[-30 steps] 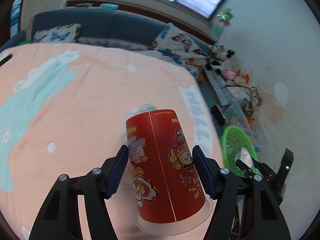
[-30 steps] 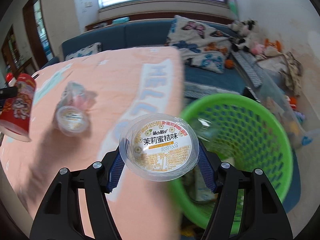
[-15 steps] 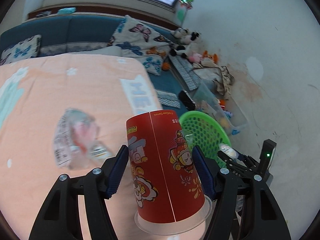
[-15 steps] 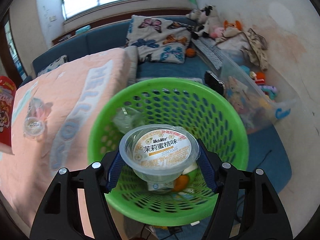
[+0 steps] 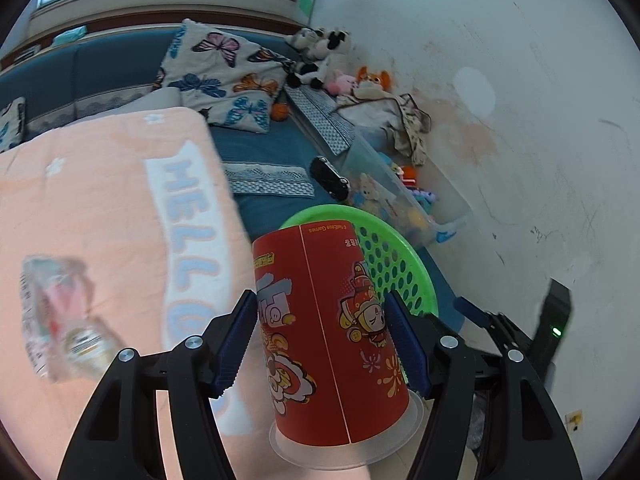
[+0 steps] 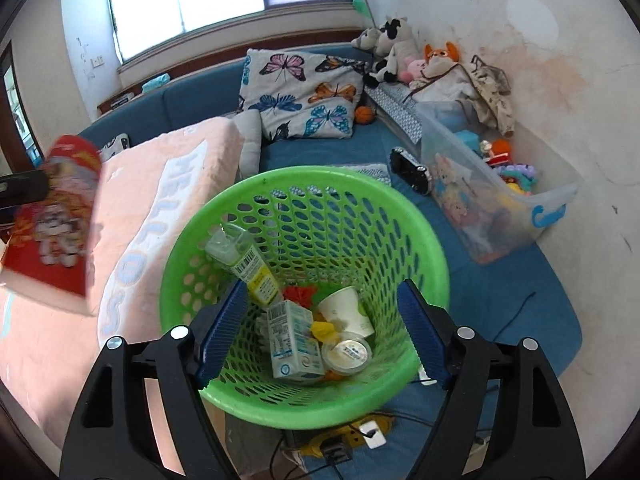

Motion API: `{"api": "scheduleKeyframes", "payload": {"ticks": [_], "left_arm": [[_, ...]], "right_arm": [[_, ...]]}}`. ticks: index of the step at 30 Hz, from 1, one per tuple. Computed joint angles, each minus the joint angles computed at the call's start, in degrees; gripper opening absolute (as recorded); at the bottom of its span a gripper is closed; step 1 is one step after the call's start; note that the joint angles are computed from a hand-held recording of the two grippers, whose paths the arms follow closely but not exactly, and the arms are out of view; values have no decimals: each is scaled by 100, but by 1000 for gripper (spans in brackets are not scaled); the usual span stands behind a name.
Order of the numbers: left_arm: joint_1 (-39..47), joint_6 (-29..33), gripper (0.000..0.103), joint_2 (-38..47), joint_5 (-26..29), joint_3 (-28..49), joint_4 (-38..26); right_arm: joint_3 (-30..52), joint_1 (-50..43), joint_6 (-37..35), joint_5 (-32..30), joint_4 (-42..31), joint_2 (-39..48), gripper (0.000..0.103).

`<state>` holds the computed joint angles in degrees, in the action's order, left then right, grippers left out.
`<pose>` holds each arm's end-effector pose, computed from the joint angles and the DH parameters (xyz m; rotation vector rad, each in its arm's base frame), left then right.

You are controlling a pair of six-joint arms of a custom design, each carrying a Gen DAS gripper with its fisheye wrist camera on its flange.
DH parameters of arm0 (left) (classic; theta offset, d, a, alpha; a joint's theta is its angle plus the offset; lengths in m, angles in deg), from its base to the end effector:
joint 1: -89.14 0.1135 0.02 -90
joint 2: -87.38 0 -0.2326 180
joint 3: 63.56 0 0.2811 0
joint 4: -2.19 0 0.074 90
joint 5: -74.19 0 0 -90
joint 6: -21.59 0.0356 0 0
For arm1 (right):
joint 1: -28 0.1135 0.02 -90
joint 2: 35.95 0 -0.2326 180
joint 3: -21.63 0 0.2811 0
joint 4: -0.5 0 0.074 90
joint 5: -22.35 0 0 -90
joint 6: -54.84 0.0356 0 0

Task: Collect trash
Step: 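Open the left gripper over the green basket to drop the red cup, then grasp the clear plastic wrapper with the left gripper while the right returns to the table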

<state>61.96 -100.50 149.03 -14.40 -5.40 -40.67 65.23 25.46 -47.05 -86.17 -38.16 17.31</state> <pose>0.2360 -0.1222 0.2218 -0.0926 2.4411 -0.5099 0.2299 0.0011 0.1722 -0.3397 2.3498 0.2700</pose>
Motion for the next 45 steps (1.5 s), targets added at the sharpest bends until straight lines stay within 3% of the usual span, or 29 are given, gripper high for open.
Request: {"api": "scheduleKeyframes", "payload": {"ticks": [10,19,27,36,41,45], "left_arm": [[-476,63,63,1867,41,952,668],[-705,106,72,2198,69,1073,861],[-634,222,72,1073,-253,227,661],[-64,334,72,-1102,-709,-1122,-201],[898,749,72,-2285,-653,-1584,-930],[2210,1384,72,-2900,-337,-1777,-1308]], "right_arm": [[-252,-836,-420,-451,-381,-538,80],[-285,-1279,-590,-722,-543,-661,80],[-437,-991,-531,-698,-791,-1127,80],[-545,194,-10,-286,-900,-1626,80],[-549,998,371,84,-826,-1706,80],[-474,1701,700,408,-730,-1608,80]]}}
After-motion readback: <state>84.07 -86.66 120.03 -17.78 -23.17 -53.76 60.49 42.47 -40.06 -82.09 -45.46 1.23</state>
